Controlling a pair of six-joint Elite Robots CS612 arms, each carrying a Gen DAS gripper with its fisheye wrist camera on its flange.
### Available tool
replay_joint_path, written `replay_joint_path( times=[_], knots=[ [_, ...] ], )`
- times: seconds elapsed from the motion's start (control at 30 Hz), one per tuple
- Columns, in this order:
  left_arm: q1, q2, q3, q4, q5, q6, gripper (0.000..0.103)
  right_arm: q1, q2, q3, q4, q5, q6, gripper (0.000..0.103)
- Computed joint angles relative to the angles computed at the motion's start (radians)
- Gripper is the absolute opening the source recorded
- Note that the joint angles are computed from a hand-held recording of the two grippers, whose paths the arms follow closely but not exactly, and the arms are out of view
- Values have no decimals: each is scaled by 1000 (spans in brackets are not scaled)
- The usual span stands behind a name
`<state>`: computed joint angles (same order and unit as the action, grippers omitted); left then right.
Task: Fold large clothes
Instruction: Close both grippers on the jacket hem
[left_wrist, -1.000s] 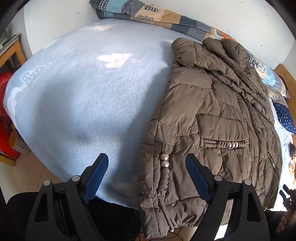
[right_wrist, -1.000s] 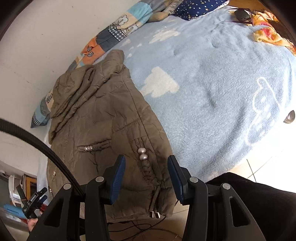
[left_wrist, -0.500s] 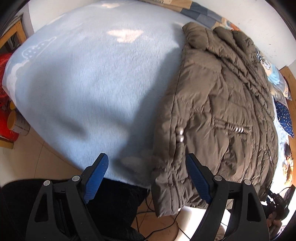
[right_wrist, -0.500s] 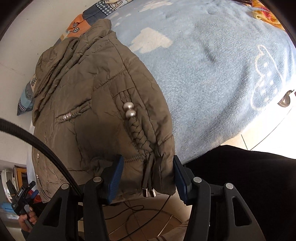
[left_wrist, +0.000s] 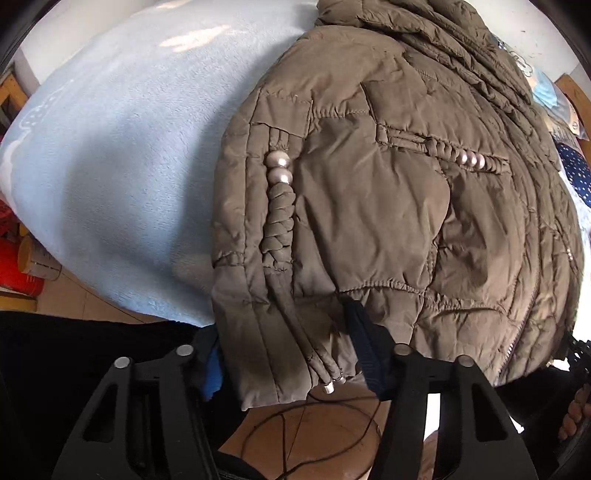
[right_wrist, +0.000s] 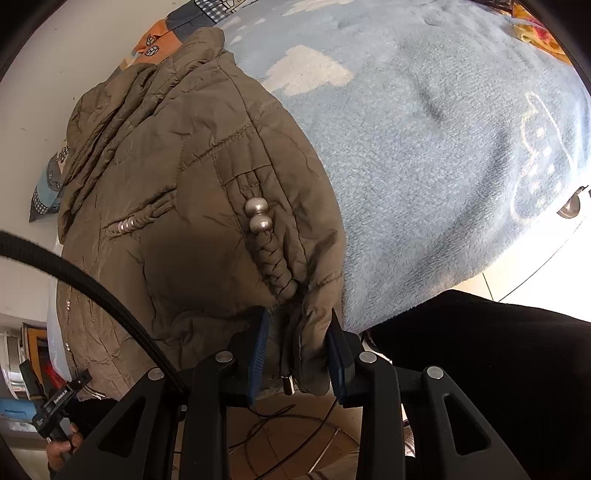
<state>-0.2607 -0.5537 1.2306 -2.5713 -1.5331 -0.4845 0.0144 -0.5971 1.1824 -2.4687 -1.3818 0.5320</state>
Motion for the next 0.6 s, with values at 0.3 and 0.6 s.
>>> replay_joint_path(
  times=[0.3,0.6],
  knots=[
    [-44,1,15,-25,154,4,55,11,27,-55,59,-35,5,38],
    [-56,19,-18,11,181,-12,58,29,44,-90,78,-81,-23,31]
  ],
)
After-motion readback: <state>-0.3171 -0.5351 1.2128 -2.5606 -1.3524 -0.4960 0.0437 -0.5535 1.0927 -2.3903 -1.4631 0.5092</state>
